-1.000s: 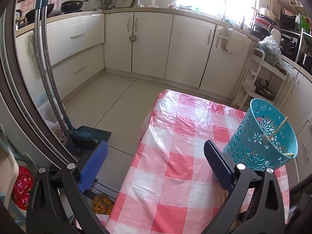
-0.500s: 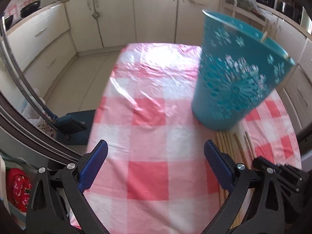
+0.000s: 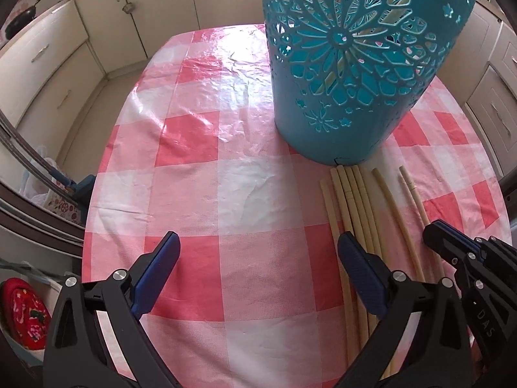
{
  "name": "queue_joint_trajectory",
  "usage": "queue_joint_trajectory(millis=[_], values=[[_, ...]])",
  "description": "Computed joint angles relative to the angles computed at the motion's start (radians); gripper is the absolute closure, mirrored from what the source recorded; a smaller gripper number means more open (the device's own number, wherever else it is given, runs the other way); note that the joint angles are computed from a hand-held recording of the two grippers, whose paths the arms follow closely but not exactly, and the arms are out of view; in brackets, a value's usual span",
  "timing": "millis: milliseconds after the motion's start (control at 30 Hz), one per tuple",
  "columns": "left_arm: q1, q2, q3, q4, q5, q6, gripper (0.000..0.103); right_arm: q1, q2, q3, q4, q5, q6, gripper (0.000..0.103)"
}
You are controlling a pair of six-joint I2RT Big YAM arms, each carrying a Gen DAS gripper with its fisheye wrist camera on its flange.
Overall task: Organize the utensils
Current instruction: 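Bring both tools back down to the chopstick bundle, then grasp a chopstick with the left tool while the right tool grasps another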
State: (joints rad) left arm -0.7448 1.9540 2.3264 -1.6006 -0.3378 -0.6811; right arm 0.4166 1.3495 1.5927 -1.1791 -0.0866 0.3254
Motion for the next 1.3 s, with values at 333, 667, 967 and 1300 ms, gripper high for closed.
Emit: queue_joint_trajectory(millis=[333,667,967,1300], values=[[-0.010,0.037,0.055,-0.014,0.010,0.016,0.022,0.013,0.005,0.006,-0.001,0.027,-0.022,0.097],[-0.014,-0.001,0.005,0.068,0.066,0.078,0.090,0.017,0.042,0.062,-0.066,0.040,-0.078,0.097],[0.033,-0.076,-0.088,0.121,0.234,0.042,0.099,0.005,0.065,0.094,-0.108,0.007,-0.155,0.097],[0.040,-0.223,-0.140,0.096,0.361,0.014,0.099,-0.002,0.038,0.057,-0.070,-0.005,-0.145,0.097]])
